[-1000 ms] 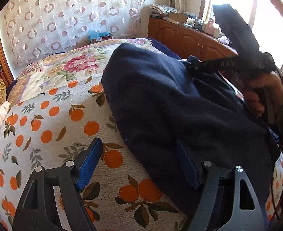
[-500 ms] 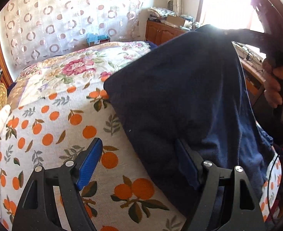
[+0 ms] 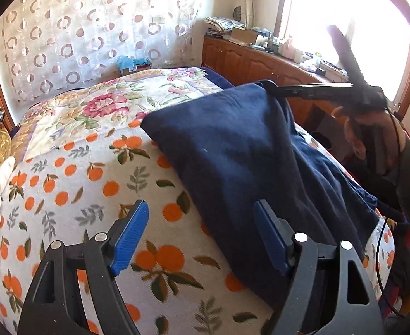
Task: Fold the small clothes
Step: 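Lay the bundle down with the right gripper and open it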
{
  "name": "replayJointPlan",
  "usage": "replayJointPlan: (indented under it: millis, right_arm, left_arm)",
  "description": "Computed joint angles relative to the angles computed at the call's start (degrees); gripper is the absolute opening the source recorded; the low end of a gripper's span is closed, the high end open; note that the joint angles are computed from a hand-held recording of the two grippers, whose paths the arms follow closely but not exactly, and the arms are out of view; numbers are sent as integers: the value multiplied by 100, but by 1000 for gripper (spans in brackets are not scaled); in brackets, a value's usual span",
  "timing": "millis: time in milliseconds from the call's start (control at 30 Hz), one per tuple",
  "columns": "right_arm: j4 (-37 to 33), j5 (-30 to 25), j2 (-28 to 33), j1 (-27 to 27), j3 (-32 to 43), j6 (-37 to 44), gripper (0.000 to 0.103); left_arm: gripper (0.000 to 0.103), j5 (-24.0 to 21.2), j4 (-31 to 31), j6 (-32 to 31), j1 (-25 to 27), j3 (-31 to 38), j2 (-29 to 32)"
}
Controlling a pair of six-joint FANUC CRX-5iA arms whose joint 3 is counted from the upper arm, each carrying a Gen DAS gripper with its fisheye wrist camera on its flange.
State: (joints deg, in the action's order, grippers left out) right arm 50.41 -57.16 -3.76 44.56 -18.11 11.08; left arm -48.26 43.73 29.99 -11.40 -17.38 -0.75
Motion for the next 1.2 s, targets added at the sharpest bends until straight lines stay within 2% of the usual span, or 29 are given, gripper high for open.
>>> replayJointPlan:
  millis: [67, 233, 333, 433, 600, 933, 1000, 1067, 1200]
  right_arm:
    - [45, 39, -503, 260, -447, -318, 50]
    - [-240, -530, -1196, 1263, -1160, -721, 50]
    - [-398, -800, -1444, 1797, -1442, -1108, 47]
    - [-387, -833, -1610, 2138, -1685, -1512, 46]
    - [-324, -890, -1686, 2394, -1807, -1796, 41]
    - [-146, -863, -1530, 2328, -1834, -1853, 35]
    - [-153, -847, -1488, 2312, -1859, -1906, 28]
    - [-114, -841, -1456, 2336, -1877, -1988, 10]
    - [261, -1077, -1530, 2597, -1968, -2293, 5]
  left_arm:
    - [78, -34, 19, 18, -9, -99, -109]
    - [78, -77, 140, -57, -21, -443, -360]
    - [78, 4, 3, -92, -72, -658, -564]
    - [78, -50, -135, 23, -76, -717, -609]
    - [78, -49, -491, 336, -108, -729, -582]
    - [83, 51, -840, 503, -197, -725, -642]
    - [83, 53, -838, 500, -193, -731, -646]
    - [83, 42, -822, 490, -181, -737, -648]
    - [83, 43, -830, 501, -179, -729, -647]
